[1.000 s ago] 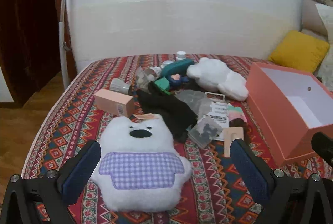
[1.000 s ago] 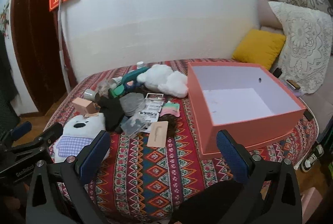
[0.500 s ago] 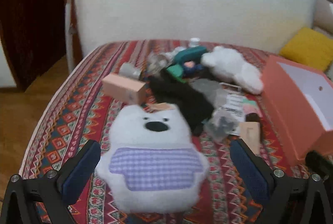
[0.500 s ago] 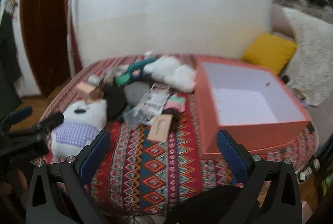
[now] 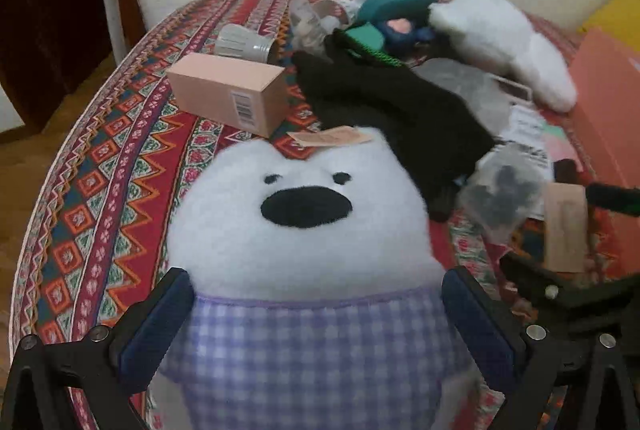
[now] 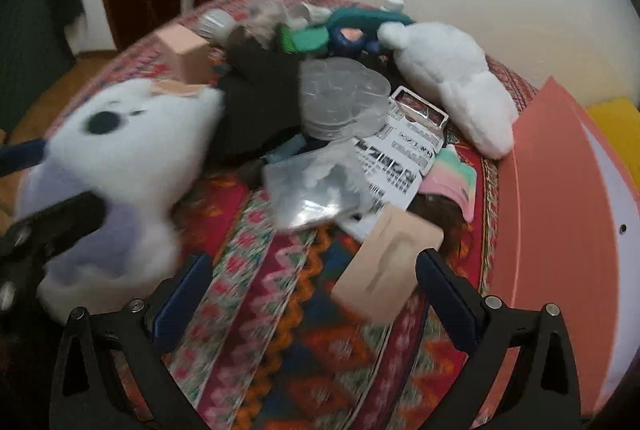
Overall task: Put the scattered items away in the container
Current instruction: 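Grasp the white plush bear with the left tool while the right tool grasps the clear case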
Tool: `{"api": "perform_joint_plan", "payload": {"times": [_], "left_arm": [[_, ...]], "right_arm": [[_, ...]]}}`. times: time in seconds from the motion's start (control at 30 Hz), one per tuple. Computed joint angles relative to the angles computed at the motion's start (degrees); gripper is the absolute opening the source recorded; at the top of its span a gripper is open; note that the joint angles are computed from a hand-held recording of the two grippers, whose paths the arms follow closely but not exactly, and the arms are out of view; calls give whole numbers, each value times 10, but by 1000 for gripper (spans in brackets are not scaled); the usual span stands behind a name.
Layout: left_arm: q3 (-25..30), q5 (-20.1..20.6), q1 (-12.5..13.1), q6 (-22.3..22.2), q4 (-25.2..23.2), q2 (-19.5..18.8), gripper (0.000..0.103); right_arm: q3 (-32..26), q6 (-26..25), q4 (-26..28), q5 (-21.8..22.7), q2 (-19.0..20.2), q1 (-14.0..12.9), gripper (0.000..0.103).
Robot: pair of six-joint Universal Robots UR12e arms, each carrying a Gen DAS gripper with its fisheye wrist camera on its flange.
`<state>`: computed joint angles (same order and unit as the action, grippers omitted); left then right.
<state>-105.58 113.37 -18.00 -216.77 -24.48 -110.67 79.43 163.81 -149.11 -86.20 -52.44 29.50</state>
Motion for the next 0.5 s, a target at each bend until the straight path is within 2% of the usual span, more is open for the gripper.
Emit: {"api": "perform_joint_plan", "payload": {"times": [0.2,0.3,0.43,0.47,0.5], "left_arm": [[6,-54,25,27,-6,-5,103],[18,-77,28,78,-42,-7,103],[31,-106,27,112,-91,-8,103],[34,-107,25,121,-100,-9,103],[34,-100,22,127,-101,-11,103]], "right_arm": [[-56,-21,52,-24,40,6,103],[-65,-37,55,-39,51,11,103],[-63,-41,42,-37,53,10,102],[-61,-35,42,-29,52,9,92],[-61,-33,43,-26,51,8,75]]}}
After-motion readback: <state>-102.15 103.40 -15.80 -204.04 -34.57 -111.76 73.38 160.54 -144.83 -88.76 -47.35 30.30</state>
